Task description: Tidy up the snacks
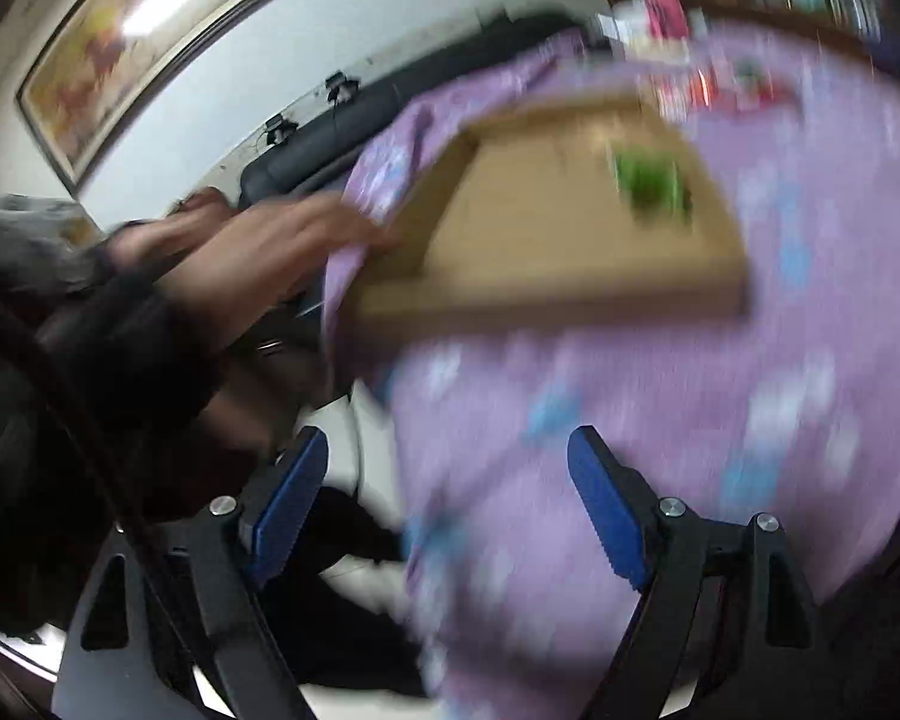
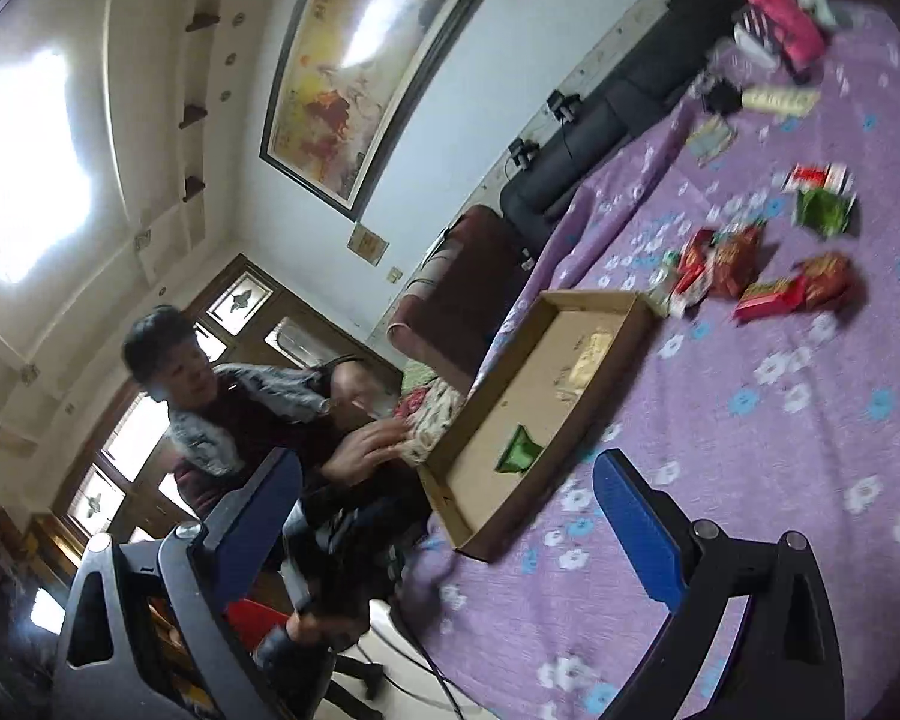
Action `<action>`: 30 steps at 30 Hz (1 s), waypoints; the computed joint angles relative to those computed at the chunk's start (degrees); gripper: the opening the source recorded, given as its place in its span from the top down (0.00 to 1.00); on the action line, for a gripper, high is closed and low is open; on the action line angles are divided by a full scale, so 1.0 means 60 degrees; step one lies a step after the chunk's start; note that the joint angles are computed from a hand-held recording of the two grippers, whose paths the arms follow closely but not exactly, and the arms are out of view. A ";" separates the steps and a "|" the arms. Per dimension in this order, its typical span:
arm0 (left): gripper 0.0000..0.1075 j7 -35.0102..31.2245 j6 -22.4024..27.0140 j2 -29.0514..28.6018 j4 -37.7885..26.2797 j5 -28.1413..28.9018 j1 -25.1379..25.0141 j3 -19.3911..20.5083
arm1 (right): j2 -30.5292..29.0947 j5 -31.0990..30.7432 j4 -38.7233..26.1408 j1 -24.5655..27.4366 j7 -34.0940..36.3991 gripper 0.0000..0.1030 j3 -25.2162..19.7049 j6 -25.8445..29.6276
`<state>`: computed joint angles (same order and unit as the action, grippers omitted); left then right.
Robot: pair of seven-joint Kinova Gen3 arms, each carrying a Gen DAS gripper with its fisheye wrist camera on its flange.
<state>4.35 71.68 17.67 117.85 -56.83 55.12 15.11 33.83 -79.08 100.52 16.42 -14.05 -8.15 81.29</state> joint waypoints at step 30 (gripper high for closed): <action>0.17 0.1870 -0.3621 0.1970 -0.5572 -0.1557 -0.0701 -0.0295 | -0.2025 0.0286 0.0853 -0.0602 0.2611 0.08 0.1973 -0.5105</action>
<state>15.57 49.96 29.48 84.42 -66.17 50.92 13.34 21.68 -77.36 105.63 12.81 1.62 3.68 50.65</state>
